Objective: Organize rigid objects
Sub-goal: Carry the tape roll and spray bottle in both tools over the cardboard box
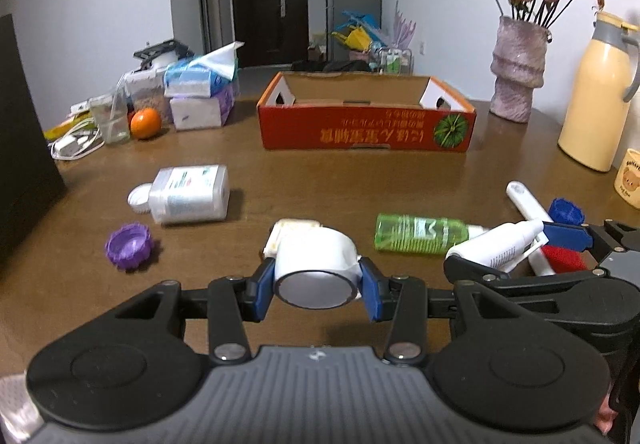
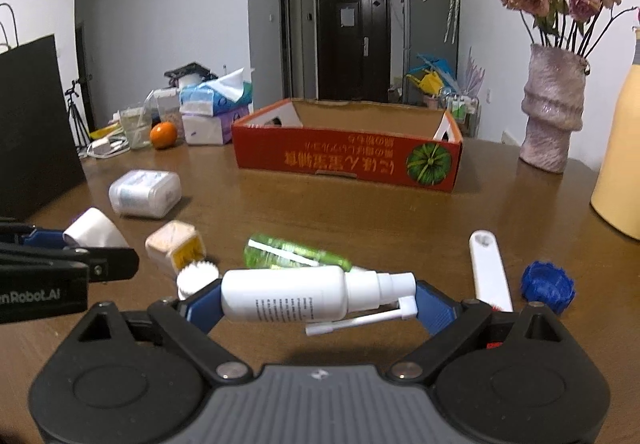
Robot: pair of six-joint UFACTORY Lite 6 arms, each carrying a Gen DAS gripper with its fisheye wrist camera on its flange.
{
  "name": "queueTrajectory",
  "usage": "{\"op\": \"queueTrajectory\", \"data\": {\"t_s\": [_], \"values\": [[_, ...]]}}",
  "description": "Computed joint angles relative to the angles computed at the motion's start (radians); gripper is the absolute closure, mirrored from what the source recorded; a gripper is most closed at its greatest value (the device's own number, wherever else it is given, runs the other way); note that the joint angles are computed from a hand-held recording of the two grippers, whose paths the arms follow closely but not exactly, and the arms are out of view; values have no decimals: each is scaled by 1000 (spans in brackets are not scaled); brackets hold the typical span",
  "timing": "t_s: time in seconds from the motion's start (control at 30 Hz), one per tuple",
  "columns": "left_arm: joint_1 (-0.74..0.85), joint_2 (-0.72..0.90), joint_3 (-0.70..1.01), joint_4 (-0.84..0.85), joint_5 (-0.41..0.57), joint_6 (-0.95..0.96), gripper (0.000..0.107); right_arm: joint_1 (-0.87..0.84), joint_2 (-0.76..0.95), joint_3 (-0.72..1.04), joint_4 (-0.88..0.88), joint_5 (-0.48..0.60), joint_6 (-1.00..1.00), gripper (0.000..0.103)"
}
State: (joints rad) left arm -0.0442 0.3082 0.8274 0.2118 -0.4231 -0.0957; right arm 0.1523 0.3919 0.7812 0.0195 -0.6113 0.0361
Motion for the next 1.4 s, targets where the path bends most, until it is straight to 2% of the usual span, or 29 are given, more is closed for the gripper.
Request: {"op": "queueTrajectory", "data": {"t_s": [0.47,1.07,1.4], "values": [[-14,84,213,158,58,-150,63,-30,-2,133,79,75,-49,6],[-29,316,635,347,160,-361,63,-77,146,474,190,213,-168,6],[-43,455,885,541,235,-575,63,-87,268,692,281,282,-260,6]]}}
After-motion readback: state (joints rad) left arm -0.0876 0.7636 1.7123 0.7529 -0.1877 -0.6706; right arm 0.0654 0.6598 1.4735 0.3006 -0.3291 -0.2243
